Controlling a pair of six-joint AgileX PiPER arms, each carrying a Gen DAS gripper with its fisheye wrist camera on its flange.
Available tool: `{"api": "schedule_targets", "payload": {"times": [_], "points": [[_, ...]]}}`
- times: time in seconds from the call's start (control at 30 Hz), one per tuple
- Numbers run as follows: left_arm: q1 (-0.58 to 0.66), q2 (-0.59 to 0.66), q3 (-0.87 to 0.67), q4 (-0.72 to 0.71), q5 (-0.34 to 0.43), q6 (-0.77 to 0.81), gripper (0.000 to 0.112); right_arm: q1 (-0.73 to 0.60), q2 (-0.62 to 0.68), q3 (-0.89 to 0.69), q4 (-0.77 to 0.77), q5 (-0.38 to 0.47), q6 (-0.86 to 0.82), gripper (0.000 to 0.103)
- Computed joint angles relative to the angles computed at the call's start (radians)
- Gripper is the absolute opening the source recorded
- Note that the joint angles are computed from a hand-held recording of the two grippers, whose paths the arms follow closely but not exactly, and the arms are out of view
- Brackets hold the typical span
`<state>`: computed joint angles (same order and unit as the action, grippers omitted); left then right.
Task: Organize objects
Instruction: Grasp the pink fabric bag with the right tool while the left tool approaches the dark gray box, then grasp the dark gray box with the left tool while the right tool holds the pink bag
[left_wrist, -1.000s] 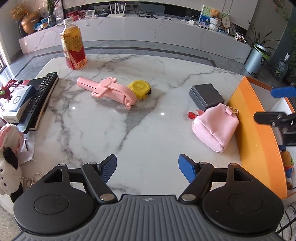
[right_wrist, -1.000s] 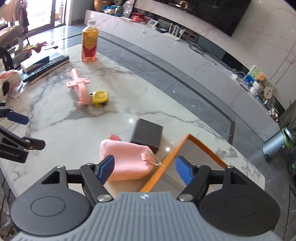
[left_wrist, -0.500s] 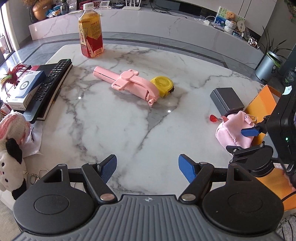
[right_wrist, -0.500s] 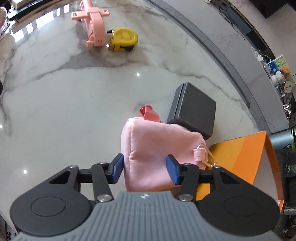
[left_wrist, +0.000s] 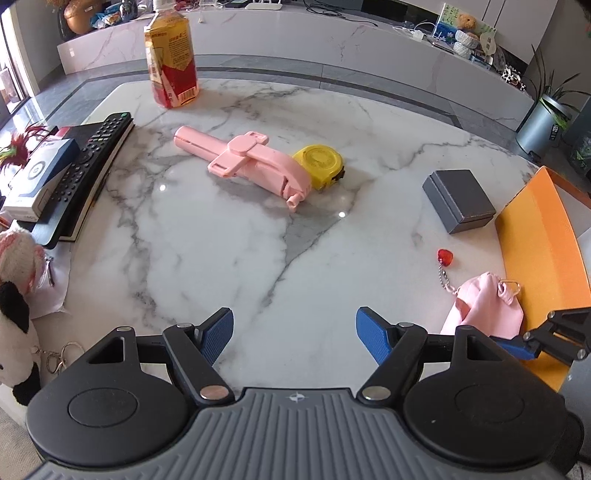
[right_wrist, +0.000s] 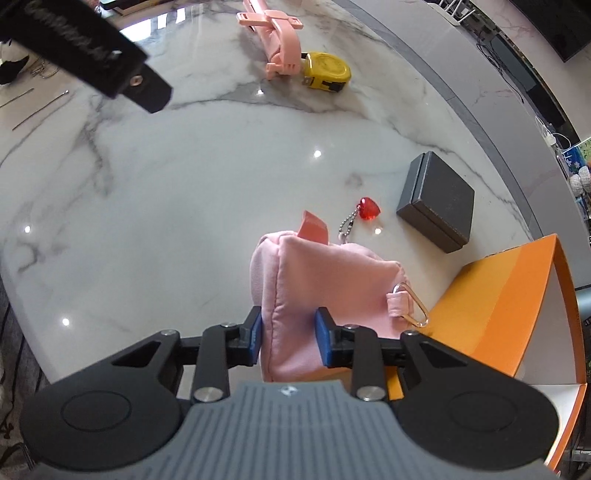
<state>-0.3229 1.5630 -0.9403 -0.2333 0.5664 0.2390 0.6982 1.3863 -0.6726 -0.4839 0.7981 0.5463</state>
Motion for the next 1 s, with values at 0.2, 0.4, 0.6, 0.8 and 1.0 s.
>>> {"api": "schedule_targets", "payload": {"times": [0.2,0.4,0.6,0.8,1.0], "points": [[-0.102,0.141,-0.181,-0.106,-0.003,0.124,0.089,-0.009,-0.078,0.053,0.034,-0.036,-0.029,0.032],[-0.241,0.456,-0.616,0.02,0.211,-0.183,0.089,-0.074,-0.142,0.119,0.098,-0.122,-0.105,0.033],[-0.332,0.735,-1.044,0.121,0.438,-0.379,0.088,-0.153,-0.178,0.133,0.211,-0.165,-0.245,0.033],[-0.326,0.84,-1.216,0.031,0.523,-0.458,0.088,-0.184,-0.161,0.123,0.269,-0.174,-0.326,0.034],[-0.382,0.912,-1.336,0.101,0.584,-0.545,0.092,-0.233,-0.18,0.13,0.361,-0.186,-0.437,0.034]]}}
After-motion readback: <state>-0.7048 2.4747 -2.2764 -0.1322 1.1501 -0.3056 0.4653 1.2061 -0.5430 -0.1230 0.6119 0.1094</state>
